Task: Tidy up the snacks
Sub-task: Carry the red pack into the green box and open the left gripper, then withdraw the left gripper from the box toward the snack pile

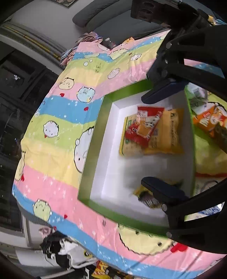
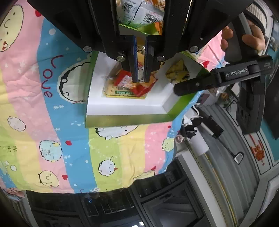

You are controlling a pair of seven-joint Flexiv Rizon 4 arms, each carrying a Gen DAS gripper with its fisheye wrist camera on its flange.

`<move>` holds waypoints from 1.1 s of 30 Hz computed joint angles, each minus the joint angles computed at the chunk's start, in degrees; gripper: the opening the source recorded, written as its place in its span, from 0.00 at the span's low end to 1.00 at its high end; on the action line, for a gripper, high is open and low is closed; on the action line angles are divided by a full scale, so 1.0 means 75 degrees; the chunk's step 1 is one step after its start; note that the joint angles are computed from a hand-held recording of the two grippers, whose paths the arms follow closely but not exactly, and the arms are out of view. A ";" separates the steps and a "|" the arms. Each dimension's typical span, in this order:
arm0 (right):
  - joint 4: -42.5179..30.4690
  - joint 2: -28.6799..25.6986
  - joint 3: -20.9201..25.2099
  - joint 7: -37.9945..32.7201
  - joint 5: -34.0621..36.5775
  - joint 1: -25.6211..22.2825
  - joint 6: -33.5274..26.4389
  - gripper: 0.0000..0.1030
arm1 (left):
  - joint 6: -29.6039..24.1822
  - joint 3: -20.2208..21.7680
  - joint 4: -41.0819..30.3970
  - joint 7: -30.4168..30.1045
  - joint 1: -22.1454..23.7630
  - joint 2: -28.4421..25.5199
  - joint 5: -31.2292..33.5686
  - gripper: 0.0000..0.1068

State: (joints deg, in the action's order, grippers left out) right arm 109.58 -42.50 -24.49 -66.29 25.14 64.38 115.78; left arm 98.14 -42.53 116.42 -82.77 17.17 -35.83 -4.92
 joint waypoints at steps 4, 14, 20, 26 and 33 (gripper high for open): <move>0.0155 0.0159 0.0137 0.0014 0.0075 0.0004 0.0162 0.49 | 0.0323 0.0013 0.0524 -0.0339 0.0184 0.0398 0.0055 0.82; 0.0746 0.0498 0.1926 -0.0409 0.0386 -0.0835 0.1573 0.53 | 0.1327 0.0110 0.1811 -0.1692 0.0622 0.1153 0.0909 0.89; 0.0998 0.0589 0.2960 -0.0870 0.0157 -0.1295 0.1802 0.54 | 0.1306 -0.0177 0.2257 -0.2439 0.1053 0.0899 0.1609 0.89; 0.0871 0.0641 0.2500 -0.1387 0.0267 -0.0657 0.0576 0.54 | 0.1339 -0.0075 0.2419 -0.2633 0.1053 0.0983 0.1943 0.89; 0.0796 0.0185 0.0828 -0.1050 0.0294 0.0762 -0.0391 0.62 | 0.1198 0.0075 0.2377 -0.2729 0.1006 0.0940 0.2013 0.89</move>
